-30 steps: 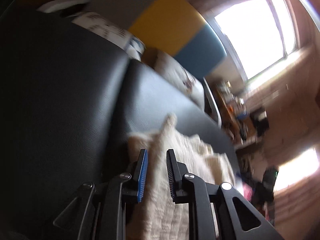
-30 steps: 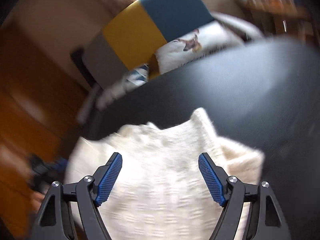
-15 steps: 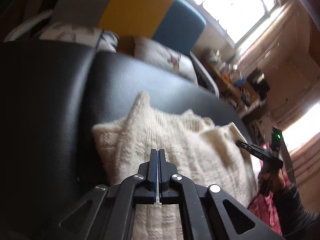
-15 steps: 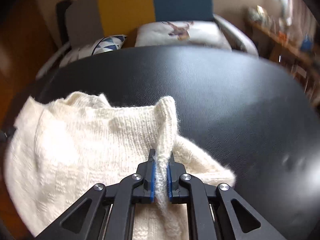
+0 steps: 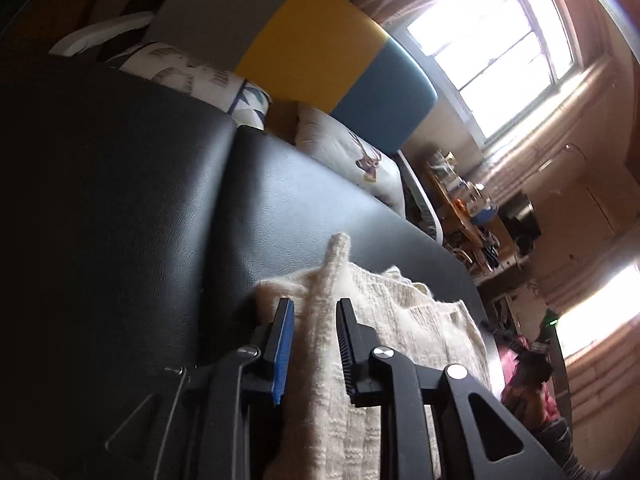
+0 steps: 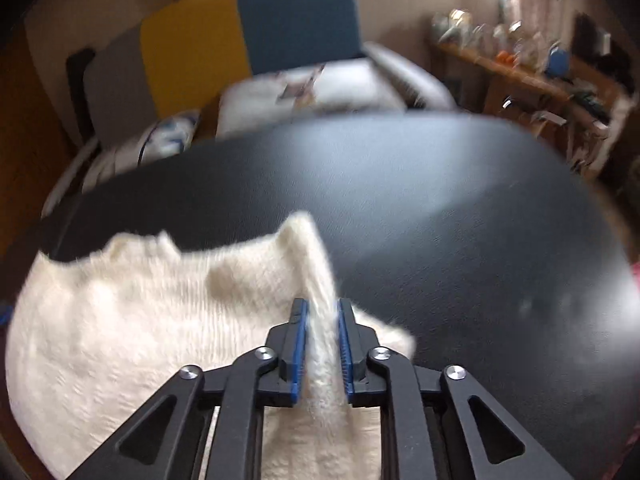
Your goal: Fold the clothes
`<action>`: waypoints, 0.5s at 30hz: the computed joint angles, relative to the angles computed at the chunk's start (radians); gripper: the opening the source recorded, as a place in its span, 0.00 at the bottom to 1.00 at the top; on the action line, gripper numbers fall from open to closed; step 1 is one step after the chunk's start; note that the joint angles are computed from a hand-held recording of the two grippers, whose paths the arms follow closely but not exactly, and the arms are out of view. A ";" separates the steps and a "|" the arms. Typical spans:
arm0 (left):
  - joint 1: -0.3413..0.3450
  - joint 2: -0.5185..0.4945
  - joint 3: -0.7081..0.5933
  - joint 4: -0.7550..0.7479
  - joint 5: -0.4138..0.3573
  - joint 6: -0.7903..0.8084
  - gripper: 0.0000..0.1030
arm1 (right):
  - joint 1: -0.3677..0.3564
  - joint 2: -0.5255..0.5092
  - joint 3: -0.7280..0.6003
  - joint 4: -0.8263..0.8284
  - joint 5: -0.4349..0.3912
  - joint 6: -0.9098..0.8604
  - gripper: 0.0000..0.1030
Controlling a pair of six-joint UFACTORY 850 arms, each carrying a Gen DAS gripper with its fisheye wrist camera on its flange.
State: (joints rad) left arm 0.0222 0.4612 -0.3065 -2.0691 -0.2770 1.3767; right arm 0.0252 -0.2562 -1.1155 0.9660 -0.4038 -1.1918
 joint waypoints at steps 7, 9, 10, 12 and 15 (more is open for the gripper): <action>-0.048 -0.150 -0.088 0.122 -0.033 -0.066 0.26 | 0.029 0.041 -0.005 0.112 -0.320 -0.183 0.65; -0.068 -0.134 -0.082 0.122 -0.017 -0.069 0.20 | 0.075 0.024 -0.016 0.054 -0.347 -0.138 0.65; -0.078 -0.116 -0.074 0.112 -0.008 -0.063 0.13 | 0.103 0.015 -0.019 0.022 -0.338 -0.108 0.65; -0.098 -0.078 -0.056 0.068 0.020 -0.042 0.00 | 0.160 -0.014 -0.021 -0.053 -0.255 -0.063 0.63; -0.131 -0.046 -0.033 0.037 0.135 -0.063 0.00 | 0.225 -0.041 -0.012 -0.147 -0.150 -0.009 0.16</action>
State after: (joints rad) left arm -0.1087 0.4154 -0.3394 -2.0318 -0.1421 1.3139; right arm 0.2497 -0.2971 -1.1272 0.8188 -0.5542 -1.2008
